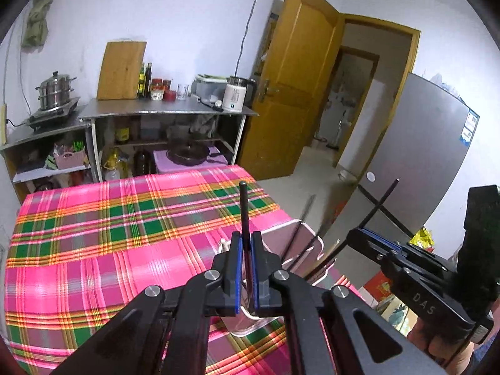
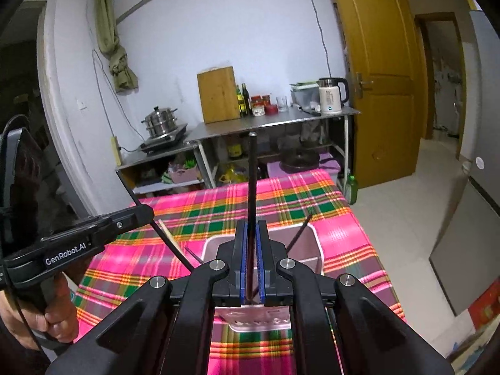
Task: Organize utensils
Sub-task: 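Lower the black chopsticks into the caddy with both tools, then open both tools and move them back down to the cloth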
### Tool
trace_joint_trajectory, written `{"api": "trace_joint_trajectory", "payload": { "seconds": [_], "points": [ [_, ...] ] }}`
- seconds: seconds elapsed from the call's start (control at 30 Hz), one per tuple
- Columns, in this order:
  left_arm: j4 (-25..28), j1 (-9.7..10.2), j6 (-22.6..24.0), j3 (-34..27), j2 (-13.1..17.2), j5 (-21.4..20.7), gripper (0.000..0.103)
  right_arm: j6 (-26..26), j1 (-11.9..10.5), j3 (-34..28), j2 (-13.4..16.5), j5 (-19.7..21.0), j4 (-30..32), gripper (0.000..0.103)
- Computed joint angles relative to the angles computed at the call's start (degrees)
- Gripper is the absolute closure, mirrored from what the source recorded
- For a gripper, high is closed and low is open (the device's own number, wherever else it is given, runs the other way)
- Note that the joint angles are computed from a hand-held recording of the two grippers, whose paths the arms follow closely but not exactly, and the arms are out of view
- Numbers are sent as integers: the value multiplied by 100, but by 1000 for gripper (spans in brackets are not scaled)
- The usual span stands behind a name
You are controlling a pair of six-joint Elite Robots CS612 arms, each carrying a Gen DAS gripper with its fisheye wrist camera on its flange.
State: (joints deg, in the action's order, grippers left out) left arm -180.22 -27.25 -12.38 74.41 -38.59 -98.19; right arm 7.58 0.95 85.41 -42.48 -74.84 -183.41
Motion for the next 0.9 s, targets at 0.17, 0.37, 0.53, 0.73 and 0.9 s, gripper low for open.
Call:
{"api": "trace_joint_trajectory", "payload": {
  "seconds": [0.17,0.37,0.53,0.73,0.9],
  "points": [
    [129,9,-24,-29,80,-68,98,-42,11,-50,98,-15,216,97],
    [221,22,-24,25,77,-135,97,34,-32,-55,138,155,600,97],
    [12,41,-37,192,-36,-134,89,71,-54,64,55,119,451,95],
    [-313,69,-131,466,-206,-100,87,11,-57,228,-73,80,205,91],
    [-549,98,-182,789,-349,-55,87,73,-73,422,-177,93,40,90]
  ]
}}
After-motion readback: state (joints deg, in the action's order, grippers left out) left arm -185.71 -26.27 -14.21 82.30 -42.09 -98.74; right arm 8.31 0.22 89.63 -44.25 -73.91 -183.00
